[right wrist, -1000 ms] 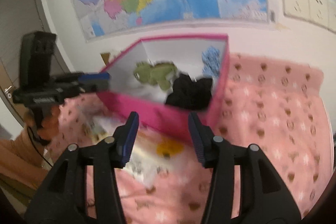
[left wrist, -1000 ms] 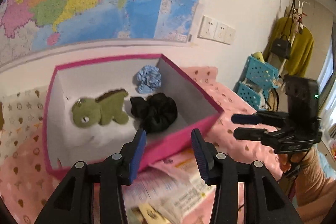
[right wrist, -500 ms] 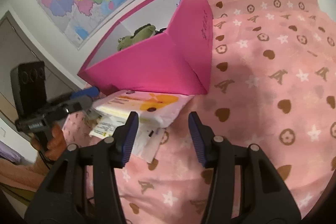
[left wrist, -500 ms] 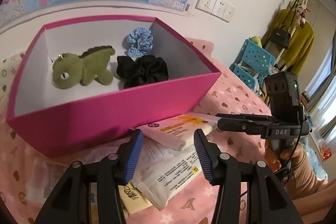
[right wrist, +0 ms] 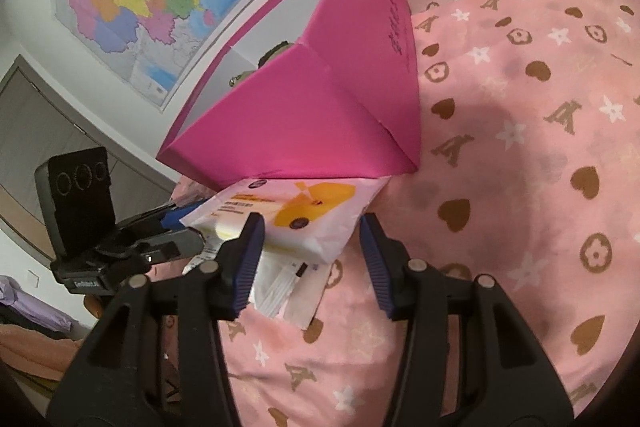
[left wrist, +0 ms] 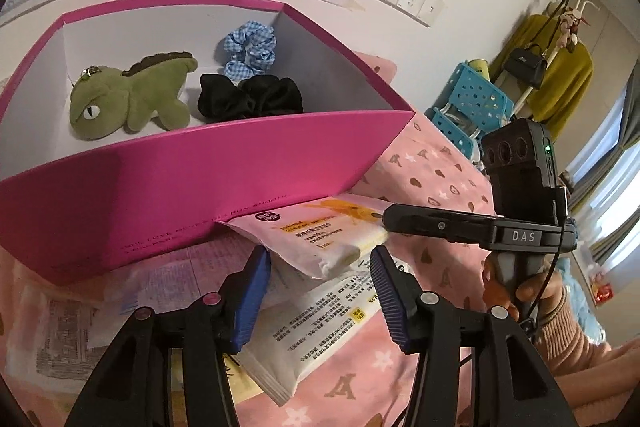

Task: Organize soft objects

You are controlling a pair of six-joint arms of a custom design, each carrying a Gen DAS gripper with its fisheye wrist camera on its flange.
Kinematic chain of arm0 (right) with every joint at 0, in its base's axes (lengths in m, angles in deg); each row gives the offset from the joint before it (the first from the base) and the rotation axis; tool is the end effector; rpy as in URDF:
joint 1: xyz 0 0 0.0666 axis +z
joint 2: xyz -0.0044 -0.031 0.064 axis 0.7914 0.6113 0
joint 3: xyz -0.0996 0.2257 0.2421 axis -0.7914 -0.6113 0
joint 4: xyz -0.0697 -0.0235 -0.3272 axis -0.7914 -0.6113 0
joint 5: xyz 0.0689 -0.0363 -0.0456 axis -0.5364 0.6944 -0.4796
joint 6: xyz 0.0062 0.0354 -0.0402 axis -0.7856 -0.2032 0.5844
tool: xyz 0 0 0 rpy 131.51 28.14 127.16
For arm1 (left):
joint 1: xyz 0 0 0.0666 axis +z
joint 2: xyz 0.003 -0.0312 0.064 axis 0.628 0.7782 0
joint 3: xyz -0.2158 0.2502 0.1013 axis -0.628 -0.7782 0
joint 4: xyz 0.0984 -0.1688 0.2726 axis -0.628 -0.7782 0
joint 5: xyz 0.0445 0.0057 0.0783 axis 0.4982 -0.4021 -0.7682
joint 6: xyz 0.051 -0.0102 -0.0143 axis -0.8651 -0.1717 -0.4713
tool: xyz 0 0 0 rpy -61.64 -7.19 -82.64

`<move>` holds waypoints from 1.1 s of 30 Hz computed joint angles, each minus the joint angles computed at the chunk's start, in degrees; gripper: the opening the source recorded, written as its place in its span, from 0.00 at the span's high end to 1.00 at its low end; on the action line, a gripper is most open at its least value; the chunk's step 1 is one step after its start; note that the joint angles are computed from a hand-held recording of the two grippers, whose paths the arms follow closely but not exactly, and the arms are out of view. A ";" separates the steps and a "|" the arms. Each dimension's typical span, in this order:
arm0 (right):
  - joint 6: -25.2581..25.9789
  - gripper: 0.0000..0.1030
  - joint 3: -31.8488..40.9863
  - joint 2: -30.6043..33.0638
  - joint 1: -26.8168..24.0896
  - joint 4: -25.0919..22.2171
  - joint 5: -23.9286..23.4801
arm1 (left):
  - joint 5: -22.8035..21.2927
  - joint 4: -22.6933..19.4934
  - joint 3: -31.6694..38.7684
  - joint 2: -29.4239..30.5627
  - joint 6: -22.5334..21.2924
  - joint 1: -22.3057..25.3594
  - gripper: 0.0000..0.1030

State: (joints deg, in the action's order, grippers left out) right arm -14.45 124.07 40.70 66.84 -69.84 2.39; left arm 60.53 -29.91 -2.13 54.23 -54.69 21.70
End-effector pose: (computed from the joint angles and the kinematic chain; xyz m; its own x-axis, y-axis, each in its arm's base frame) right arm 0.3679 0.1212 0.3354 -0.8598 -0.0348 -0.5094 -0.4315 0.5827 0.6886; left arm 0.2988 -0.1045 0.3742 -0.7891 0.0027 -0.6142 0.3015 0.8729 -0.3836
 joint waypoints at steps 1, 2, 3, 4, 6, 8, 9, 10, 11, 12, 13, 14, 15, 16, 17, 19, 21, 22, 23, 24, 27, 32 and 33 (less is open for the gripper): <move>-0.06 0.52 -0.16 -0.11 0.06 0.21 0.06 | 0.42 0.02 -0.05 0.07 0.06 0.11 0.50; -0.18 0.54 -0.33 -0.25 0.12 0.41 0.26 | 0.38 0.08 -0.03 0.10 0.18 0.10 0.50; -0.71 0.56 -0.65 -0.44 0.10 0.88 0.27 | 0.27 0.13 -0.06 0.01 0.22 0.01 0.50; -0.71 0.57 -0.77 -0.50 -0.03 0.98 0.14 | 0.27 0.14 -0.01 0.10 0.04 0.02 0.50; -1.06 0.61 -1.33 -1.20 -0.06 1.65 0.47 | -0.13 -0.08 0.15 0.02 -0.51 -0.24 0.50; -0.68 0.63 -1.71 -1.84 -0.27 1.97 0.46 | -0.06 -0.40 0.26 -0.19 -1.22 -0.33 0.50; -0.48 0.64 -1.94 -2.40 -0.21 2.03 0.64 | 0.00 -0.46 0.22 -0.31 -1.54 -0.30 0.50; -0.07 0.64 -2.01 -2.77 -0.09 1.86 1.02 | 0.23 -0.45 0.13 -0.53 -1.63 -0.22 0.50; 0.37 0.65 -2.32 -3.58 0.16 2.01 1.85 | 0.31 -0.49 0.00 -0.76 -1.54 -0.18 0.50; 0.62 0.66 -2.83 -4.60 0.42 2.58 2.61 | 0.34 -0.52 -0.19 -1.09 -1.46 -0.16 0.50; 1.24 0.67 -3.07 -5.29 0.63 2.48 3.12 | 0.52 -0.36 -0.63 -1.72 -1.45 -0.09 0.50; 1.82 0.67 -3.13 -5.79 0.86 2.10 3.57 | 0.84 -0.28 -1.00 -2.28 -1.50 0.01 0.50; 2.35 0.68 -3.21 -6.27 1.08 1.82 4.00 | 1.08 -0.28 -1.33 -2.81 -1.44 0.11 0.50; 3.21 0.68 -3.60 -7.13 1.47 1.71 4.49 | 0.96 -0.19 -1.81 -3.58 -1.50 0.10 0.50; 3.69 0.69 -3.94 -7.75 1.73 1.74 4.69 | 0.86 -0.14 -2.30 -4.39 -1.56 0.11 0.50; 4.46 0.70 -4.49 -8.68 2.29 1.42 4.79 | 1.41 -0.32 -3.01 -5.61 -1.48 0.43 0.50; 5.01 0.71 -5.23 -9.63 2.84 1.59 5.00 | 1.22 -0.49 -3.86 -7.01 -1.57 0.58 0.50; 5.31 0.71 -5.44 -9.92 3.20 1.53 4.94 | 1.05 -0.66 -4.09 -7.45 -1.70 0.54 0.50; 5.70 0.72 -5.70 -10.24 3.43 1.56 5.08 | 0.96 -0.92 -4.40 -7.96 -1.78 0.53 0.50; 6.22 0.73 -6.11 -10.77 3.80 1.89 5.34 | 0.95 -1.10 -4.67 -8.34 -1.97 0.59 0.50; 7.32 0.74 -6.54 -11.62 4.73 2.00 5.33 | 0.42 -1.74 -5.56 -9.48 -2.37 0.91 0.50; 8.28 0.80 -5.97 -10.74 5.69 0.95 6.22 | -0.10 -1.41 -6.21 -8.87 0.21 2.69 0.50; 7.91 0.80 -6.09 -10.73 5.83 1.22 6.45 | 0.08 -1.33 -6.26 -8.77 0.46 3.00 0.50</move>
